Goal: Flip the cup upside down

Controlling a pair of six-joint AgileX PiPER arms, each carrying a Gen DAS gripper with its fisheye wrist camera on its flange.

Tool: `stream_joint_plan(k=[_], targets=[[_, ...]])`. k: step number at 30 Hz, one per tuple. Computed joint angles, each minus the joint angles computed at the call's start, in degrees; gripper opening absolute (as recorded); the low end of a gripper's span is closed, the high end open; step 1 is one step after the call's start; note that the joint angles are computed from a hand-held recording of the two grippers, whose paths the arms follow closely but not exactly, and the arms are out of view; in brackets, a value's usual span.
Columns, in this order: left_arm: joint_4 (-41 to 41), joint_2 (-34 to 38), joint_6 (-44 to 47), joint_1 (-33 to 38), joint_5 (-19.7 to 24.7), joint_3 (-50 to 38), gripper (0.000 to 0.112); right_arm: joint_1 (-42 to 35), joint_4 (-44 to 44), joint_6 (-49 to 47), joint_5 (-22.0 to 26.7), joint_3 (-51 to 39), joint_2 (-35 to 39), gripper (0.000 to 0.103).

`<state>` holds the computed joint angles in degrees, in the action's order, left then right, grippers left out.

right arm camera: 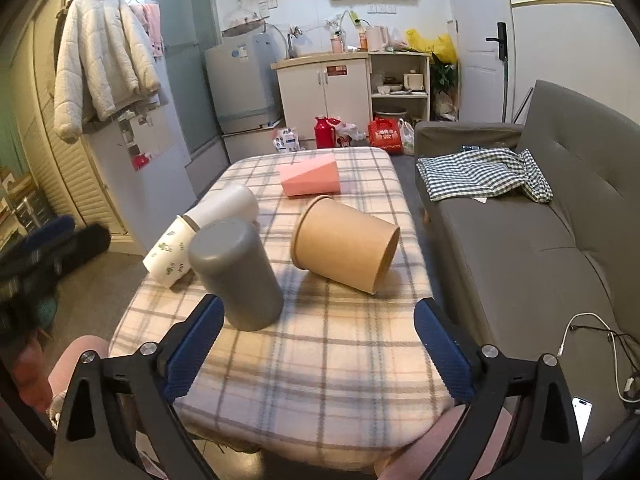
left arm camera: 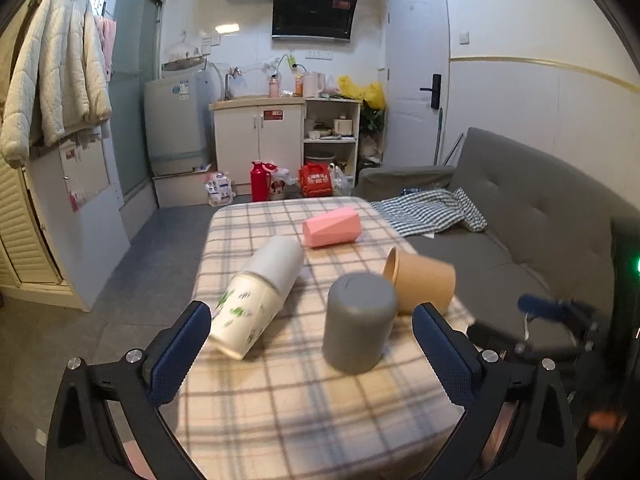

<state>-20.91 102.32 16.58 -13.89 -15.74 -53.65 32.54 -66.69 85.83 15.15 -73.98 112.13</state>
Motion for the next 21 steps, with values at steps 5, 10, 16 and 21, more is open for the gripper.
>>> stream_joint_plan(k=[5, 10, 16, 21], targets=[[1.6, 0.5, -2.8, 0.9, -3.1, 4.1, 0.103, 1.3, -4.4, 5.0, 1.2, 1.2, -0.2, 0.103], [3.7, 0.3, -6.0, 1.9, -4.0, 6.6, 0.103, 1.8, -6.3, 7.6, 1.5, 2.2, -0.3, 0.103], [4.7, 0.5, -7.0, 2.0, -4.4, 7.3, 0.103, 2.6, -7.6, 8.7, 2.8, 2.3, -0.2, 0.103], [5.3, 0.7, -7.9, 2.2, -3.6, 6.9, 0.103, 2.7, -6.1, 6.9, 2.9, 2.0, 0.0, 0.103]])
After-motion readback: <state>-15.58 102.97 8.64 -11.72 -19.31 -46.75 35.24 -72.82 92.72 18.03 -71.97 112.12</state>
